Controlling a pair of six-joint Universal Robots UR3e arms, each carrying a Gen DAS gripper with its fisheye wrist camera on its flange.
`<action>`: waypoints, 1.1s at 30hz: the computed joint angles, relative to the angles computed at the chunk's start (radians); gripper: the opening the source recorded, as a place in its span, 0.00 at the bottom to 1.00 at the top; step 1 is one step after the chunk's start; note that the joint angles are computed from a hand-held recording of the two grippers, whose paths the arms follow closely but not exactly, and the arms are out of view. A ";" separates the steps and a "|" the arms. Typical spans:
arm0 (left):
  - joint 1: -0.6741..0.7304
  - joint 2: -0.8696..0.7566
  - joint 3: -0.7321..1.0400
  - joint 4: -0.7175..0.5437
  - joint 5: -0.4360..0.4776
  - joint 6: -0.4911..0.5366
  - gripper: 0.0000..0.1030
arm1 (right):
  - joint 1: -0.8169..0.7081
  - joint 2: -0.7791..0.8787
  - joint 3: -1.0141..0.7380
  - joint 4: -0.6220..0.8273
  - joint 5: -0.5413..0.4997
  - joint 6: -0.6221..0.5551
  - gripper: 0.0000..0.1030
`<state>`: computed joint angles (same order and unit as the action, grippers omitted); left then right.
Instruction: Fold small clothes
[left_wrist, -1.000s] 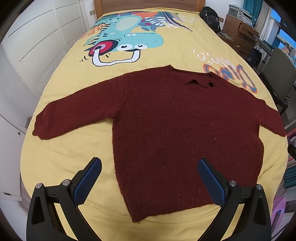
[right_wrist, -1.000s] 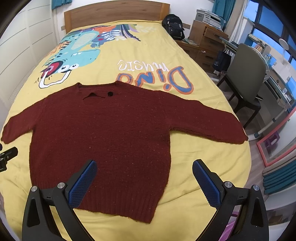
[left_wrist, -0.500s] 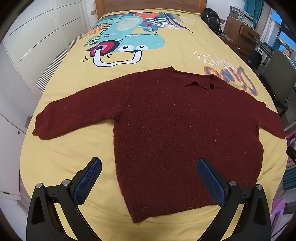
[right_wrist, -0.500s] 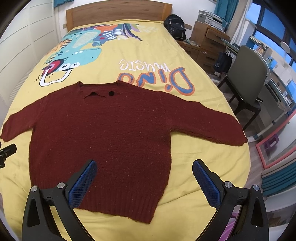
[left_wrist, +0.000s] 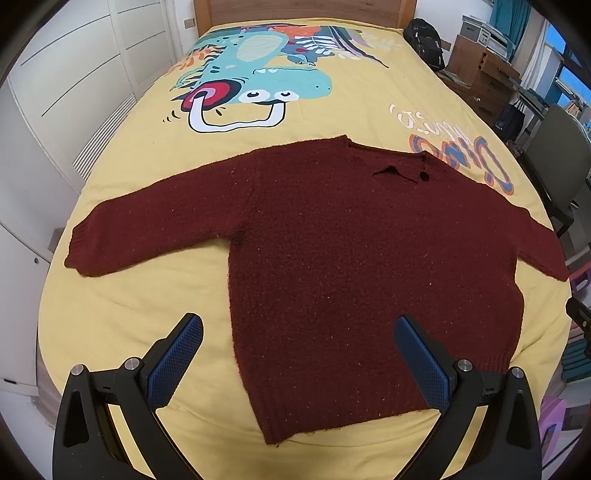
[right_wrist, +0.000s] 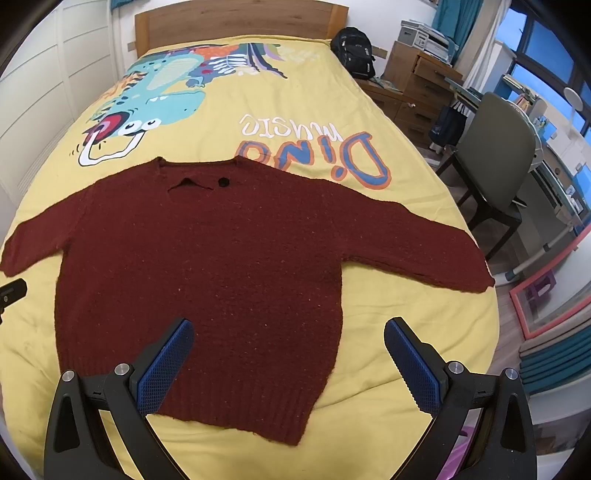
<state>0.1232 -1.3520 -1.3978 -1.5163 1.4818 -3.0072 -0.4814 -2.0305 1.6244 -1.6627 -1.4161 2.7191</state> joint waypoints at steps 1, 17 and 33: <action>0.000 -0.002 0.002 0.000 0.000 0.000 0.99 | 0.002 0.003 0.000 -0.002 -0.001 0.000 1.00; 0.019 -0.064 0.008 0.058 -0.020 0.018 0.99 | -0.086 0.030 0.096 -0.108 0.048 -0.048 1.00; -0.016 -0.309 0.106 0.234 0.024 -0.011 0.99 | -0.452 0.664 -0.139 -0.445 0.094 0.087 1.00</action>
<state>0.1071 -1.6606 -1.2922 -1.2822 1.5059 -3.0178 -0.9336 -1.3665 1.4856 -2.1081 -1.3222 2.8061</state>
